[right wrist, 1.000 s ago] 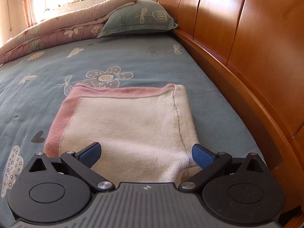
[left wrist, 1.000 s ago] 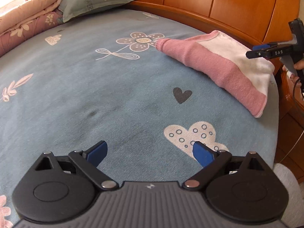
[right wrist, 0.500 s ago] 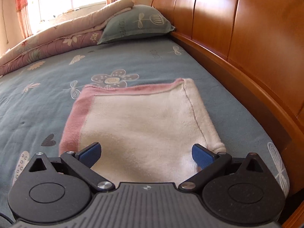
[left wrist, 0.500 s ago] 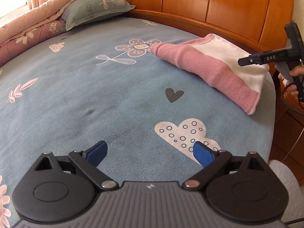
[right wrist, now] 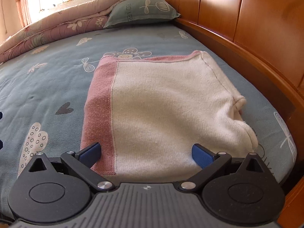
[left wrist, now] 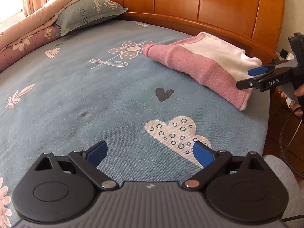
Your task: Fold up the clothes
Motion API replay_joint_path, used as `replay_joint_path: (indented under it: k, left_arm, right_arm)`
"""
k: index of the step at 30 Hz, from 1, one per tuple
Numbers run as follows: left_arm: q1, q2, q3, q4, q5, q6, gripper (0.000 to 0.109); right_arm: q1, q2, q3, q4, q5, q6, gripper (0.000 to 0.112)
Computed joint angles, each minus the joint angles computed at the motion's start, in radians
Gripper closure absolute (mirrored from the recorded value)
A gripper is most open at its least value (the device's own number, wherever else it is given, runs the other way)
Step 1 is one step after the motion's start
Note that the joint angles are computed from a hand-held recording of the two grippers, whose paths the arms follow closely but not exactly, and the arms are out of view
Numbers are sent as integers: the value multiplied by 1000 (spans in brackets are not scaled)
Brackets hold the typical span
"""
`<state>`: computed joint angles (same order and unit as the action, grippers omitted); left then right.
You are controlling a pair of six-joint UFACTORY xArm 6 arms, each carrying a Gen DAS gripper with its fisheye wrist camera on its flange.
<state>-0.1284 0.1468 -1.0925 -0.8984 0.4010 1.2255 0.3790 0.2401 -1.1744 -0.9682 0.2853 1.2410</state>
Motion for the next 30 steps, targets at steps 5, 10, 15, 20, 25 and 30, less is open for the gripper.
replay_joint_path:
  k: [5, 10, 15, 20, 25, 30]
  left_arm:
    - [-10, -5, 7, 0, -31, 4, 12]
    - [-5, -11, 10, -17, -28, 28, 12]
    - [6, -2, 8, -14, -43, 27, 12]
    - [22, 12, 1, -18, -40, 14, 12]
    - [24, 13, 4, -35, -31, 29, 12]
    - [25, 4, 10, 1, -27, 4, 12]
  right_arm:
    - [-58, 37, -144, -165, -24, 91, 9]
    - [-114, 284, -460, 123, 16, -195, 9]
    - [-139, 525, -730, 429, 104, -465, 9]
    - [-160, 530, -717, 444, 61, -452, 9]
    - [-153, 516, -729, 392, 30, -425, 9]
    - [-128, 650, -945, 473, 252, -534, 9]
